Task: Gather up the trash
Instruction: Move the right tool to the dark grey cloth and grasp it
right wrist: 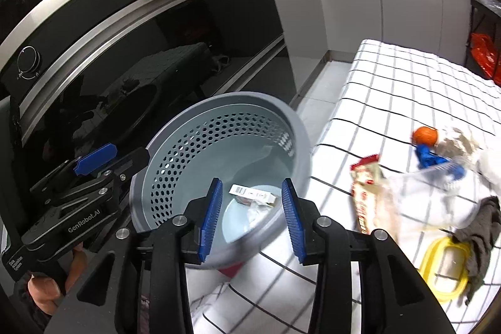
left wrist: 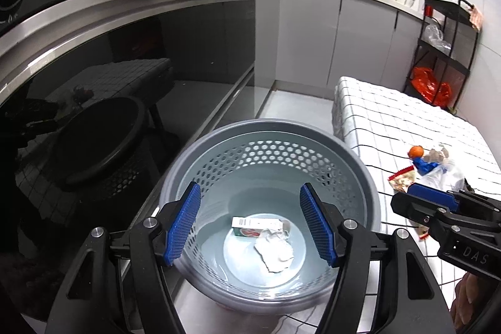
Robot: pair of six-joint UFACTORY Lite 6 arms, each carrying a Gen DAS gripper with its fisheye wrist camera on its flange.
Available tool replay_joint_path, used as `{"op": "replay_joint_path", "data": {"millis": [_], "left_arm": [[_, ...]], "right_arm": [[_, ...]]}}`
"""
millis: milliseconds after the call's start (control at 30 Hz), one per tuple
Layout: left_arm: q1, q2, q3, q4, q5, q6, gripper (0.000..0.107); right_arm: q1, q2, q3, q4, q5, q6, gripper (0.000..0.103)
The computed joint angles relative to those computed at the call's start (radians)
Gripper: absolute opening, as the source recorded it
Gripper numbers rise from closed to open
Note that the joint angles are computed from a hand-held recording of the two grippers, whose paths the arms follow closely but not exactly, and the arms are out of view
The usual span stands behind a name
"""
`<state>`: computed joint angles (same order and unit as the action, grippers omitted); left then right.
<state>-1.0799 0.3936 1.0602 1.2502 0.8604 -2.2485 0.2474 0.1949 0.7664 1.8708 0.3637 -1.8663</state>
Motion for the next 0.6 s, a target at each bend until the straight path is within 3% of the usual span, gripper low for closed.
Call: {"op": "replay_joint_path", "data": {"millis": [300,433,600], "left_arm": [[-0.059,0.067,0.109,0.001,0.018,0.036,0.071],[-0.08,0.123,0.193,-0.008,0.013,0.07,0.073],[-0.101,0.216,0.337,-0.021,0.003,0.134,0.076]], "right_arm": [[-0.154,-0.233,-0.213,-0.045,0.01,-0.021,0.05],[-0.308,-0.378,-0.31,-0.172,0.037,0.042,0.058],[-0.53,-0.468,-0.341,-0.357,0.102,0.136,0.06]]}}
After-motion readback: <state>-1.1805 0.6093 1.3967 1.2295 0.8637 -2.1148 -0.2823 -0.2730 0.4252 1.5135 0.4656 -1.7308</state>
